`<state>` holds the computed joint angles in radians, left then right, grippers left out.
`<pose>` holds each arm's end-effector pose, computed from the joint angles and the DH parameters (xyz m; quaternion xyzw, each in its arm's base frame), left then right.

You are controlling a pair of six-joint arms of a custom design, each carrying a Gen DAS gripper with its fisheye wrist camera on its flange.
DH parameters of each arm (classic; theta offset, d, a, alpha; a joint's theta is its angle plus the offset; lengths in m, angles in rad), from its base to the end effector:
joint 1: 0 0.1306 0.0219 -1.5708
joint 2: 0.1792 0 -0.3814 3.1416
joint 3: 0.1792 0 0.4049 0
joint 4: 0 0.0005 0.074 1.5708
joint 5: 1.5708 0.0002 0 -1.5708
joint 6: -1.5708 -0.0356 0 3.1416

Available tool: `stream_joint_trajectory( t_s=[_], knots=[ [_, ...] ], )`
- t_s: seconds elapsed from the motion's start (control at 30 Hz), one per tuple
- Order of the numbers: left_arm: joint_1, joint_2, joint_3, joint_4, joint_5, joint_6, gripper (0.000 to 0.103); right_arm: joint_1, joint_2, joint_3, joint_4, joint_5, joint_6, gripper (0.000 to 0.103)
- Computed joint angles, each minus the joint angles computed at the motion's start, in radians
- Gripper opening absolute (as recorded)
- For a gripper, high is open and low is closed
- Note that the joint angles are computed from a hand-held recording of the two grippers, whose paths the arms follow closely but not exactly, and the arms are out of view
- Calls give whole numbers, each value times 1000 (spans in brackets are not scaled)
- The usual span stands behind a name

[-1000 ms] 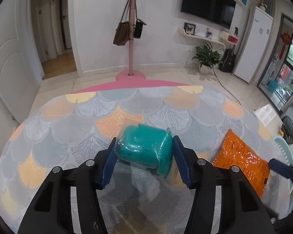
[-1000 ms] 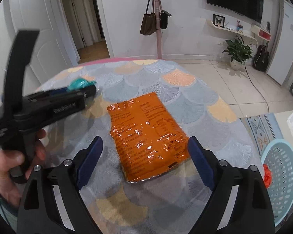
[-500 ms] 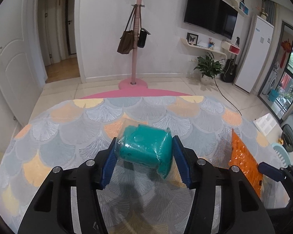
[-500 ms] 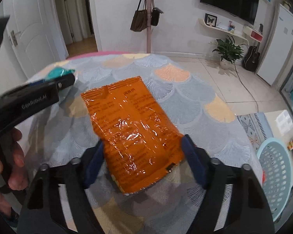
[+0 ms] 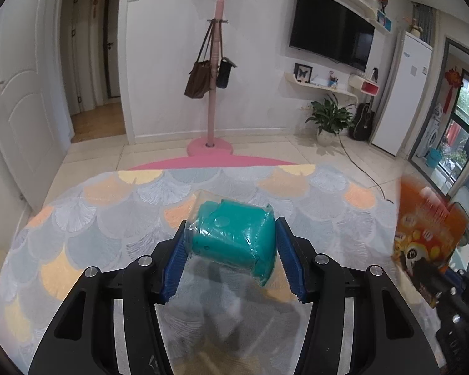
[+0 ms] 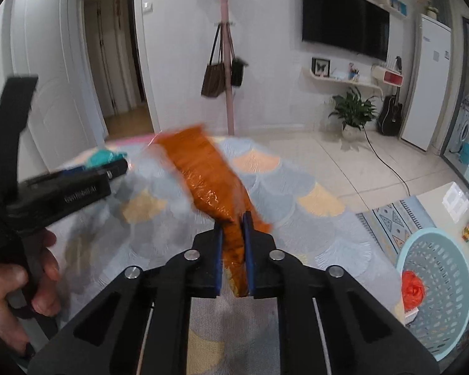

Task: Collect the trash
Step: 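Lift the foil packet with the right tool while the left tool carries the teal packet toward the basket, then open the right tool over the basket while the left tool releases the teal packet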

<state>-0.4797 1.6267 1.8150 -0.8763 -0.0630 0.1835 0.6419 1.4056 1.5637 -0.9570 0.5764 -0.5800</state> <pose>0.5268 -0.2721 0.5076 0.1201 0.8958 -0.1121 0.4130 0.4119 0.2830 0.5012 0.0795 0.8911 -0.0087 0.4467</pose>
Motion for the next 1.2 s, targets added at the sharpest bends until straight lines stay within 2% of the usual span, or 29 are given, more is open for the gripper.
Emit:
stream_joint_trajectory(
  t_s=[0.13, 0.4, 0.57, 0.67, 0.8, 0.93, 1.2],
  knots=[
    [-22, -19, -2, 25, 4, -20, 52, -12, -63, -62, 62, -9, -12, 9],
    [-116, -56, 18, 18, 24, -38, 52, -11, -216, -144, 44, 102, -45, 9],
    [-196, -51, 54, 23, 29, -45, 52, -31, -322, -180, -38, 197, -86, 9],
    [-245, -33, 87, 16, 40, -36, 52, -55, -370, -192, -118, 207, -147, 9],
    [-307, 12, 143, -6, 54, -26, 52, -95, -459, -239, -183, 230, -194, 9],
    [-359, 80, 217, -49, 79, -15, 52, -153, -523, -284, -219, 219, -219, 9],
    [-407, 240, 371, -169, 163, 18, 52, -337, -609, -385, -255, 62, -258, 9]
  ],
)
